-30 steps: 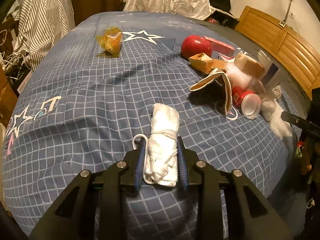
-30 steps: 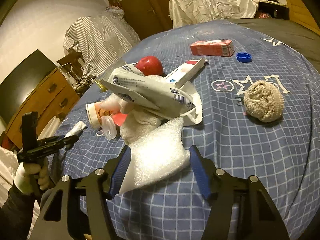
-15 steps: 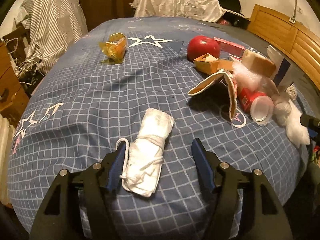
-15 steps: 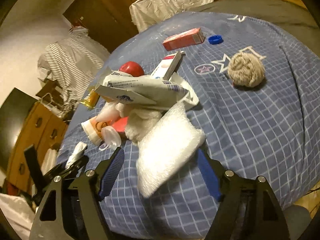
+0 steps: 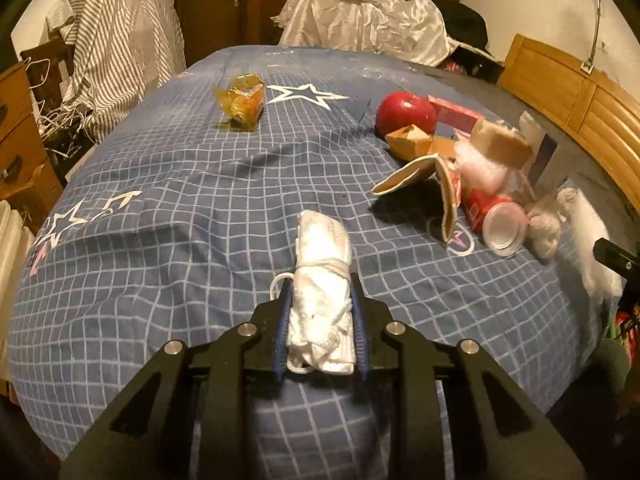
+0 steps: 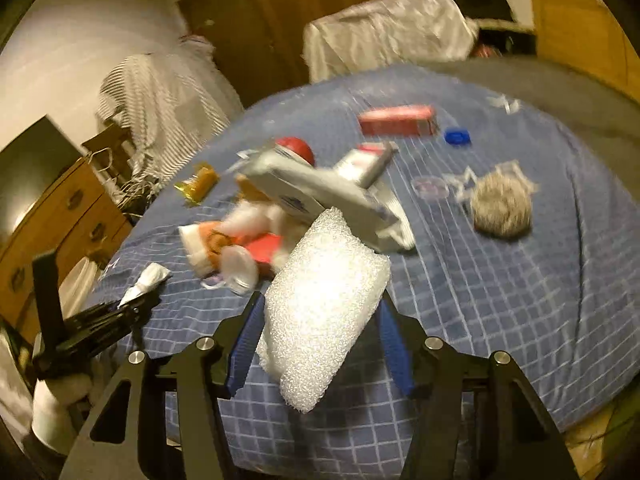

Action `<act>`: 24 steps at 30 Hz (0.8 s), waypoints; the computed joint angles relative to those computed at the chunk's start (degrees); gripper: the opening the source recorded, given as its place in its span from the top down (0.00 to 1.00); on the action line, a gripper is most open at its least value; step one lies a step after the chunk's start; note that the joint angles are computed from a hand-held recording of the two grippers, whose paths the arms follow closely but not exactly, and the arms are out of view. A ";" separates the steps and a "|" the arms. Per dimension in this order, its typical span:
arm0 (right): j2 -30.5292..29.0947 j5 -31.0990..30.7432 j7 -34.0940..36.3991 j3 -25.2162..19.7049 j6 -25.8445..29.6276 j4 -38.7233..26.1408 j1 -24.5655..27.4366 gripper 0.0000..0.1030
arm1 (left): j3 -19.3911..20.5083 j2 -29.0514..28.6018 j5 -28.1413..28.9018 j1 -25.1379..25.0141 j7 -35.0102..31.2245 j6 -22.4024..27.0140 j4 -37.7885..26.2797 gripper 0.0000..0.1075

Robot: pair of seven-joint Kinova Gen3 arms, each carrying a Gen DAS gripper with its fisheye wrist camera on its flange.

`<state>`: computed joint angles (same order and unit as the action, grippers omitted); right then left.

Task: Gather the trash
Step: 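Carry the mask and foam block with both tools over the white bucket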

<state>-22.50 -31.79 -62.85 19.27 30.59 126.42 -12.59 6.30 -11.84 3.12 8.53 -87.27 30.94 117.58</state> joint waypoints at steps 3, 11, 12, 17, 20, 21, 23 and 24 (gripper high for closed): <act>-3.31 2.91 -1.18 -3.77 -2.23 0.06 1.08 0.45 | 0.19 -2.47 0.52 0.23 0.87 0.55 -0.02 0.77; -8.22 12.83 -7.60 -11.12 -6.74 -2.33 3.00 0.44 | 6.77 -10.12 -1.18 -0.77 7.62 0.51 -3.37 0.77; -8.52 13.64 -8.52 -11.43 -6.80 -2.77 3.07 0.44 | 7.66 -10.27 -1.69 -1.07 8.56 0.14 -3.92 0.77; -9.79 17.46 -12.64 -11.93 -7.67 -5.08 2.96 0.44 | 12.48 -11.61 -4.41 -3.32 13.94 -1.98 -6.18 0.77; -10.54 19.79 -14.64 -12.27 -7.75 -6.25 3.11 0.44 | 13.85 -11.77 -5.67 -3.88 15.87 -2.79 -6.76 0.77; -10.73 20.38 -15.09 -12.11 -7.61 -6.66 2.84 0.44 | 14.74 -11.67 -6.26 -4.24 16.49 -2.93 -7.13 0.77; -11.02 21.44 -15.87 -11.95 -7.20 -7.36 2.45 0.44 | 15.18 -11.84 -6.88 -4.20 17.28 -3.07 -7.16 0.77; -11.22 21.96 -16.17 -11.92 -6.82 -7.81 2.35 0.44 | 15.35 -11.75 -7.06 -4.01 17.53 -3.03 -7.31 0.77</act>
<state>-33.72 -9.84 -79.02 7.35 23.77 118.61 -10.23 21.65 -23.60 -3.95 4.52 -69.73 27.91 110.27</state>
